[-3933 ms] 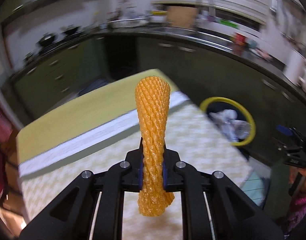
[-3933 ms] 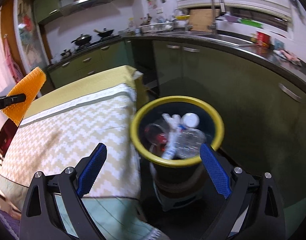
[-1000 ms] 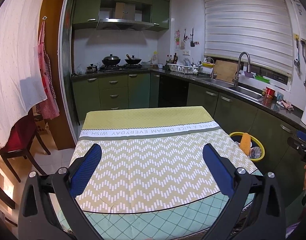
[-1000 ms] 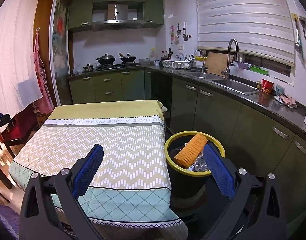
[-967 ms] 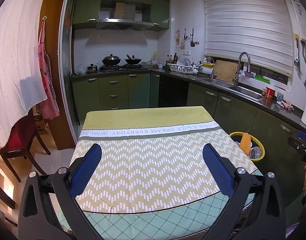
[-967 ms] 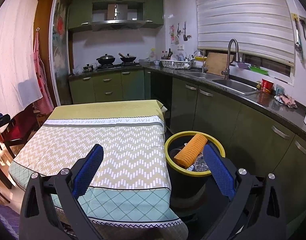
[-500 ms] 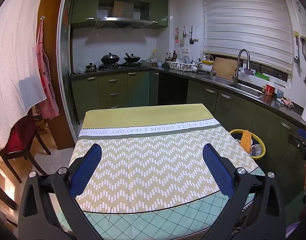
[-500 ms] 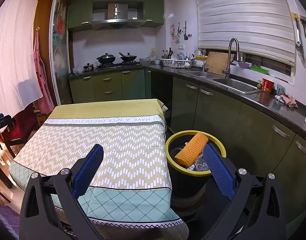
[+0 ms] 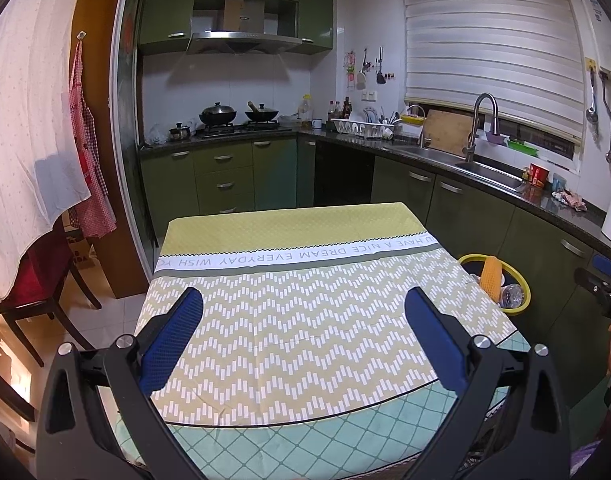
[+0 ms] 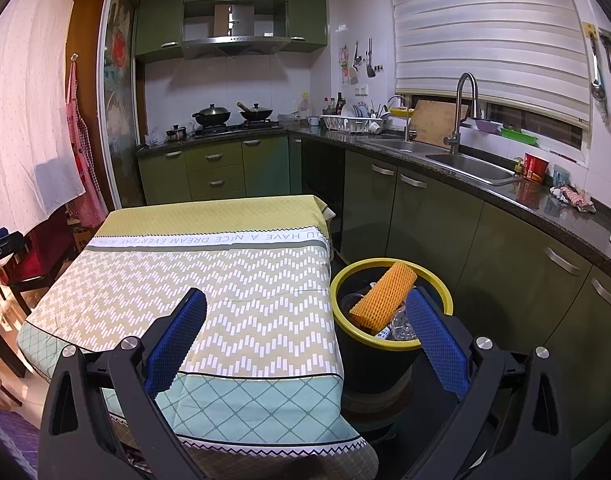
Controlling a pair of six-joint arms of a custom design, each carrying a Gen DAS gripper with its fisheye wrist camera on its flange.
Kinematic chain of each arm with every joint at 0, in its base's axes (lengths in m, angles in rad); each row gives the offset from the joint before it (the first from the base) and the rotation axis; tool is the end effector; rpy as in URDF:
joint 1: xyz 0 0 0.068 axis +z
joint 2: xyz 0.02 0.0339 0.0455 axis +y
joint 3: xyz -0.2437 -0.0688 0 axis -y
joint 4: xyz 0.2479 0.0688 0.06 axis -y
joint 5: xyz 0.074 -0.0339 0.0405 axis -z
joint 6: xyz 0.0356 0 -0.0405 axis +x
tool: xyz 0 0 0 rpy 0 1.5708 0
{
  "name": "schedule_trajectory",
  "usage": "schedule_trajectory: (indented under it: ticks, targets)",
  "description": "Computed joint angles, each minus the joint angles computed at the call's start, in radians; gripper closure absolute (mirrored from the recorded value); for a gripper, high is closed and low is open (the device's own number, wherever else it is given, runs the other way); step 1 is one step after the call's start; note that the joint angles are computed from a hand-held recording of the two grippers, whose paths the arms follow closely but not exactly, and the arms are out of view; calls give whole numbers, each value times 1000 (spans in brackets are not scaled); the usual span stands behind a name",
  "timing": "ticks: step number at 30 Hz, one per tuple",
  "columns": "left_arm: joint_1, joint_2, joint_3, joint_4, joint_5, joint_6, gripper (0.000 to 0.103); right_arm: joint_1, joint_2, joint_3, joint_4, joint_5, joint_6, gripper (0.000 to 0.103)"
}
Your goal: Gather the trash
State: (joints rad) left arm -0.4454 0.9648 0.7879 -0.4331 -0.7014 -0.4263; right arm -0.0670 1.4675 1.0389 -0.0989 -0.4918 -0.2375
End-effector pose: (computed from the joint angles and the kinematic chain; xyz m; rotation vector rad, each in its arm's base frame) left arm 0.2073 -0.0735 0.2713 -0.3612 1.9985 0.2227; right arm 0.3367 -0.0057 0.2544 -0.4635 1.9929 0.3259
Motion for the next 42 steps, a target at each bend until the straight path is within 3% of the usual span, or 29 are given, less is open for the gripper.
schedule_trajectory:
  ticks: [42]
  targets:
    - [33,-14,-19,19,47,30,7,6,5,-21,26,7,6,5]
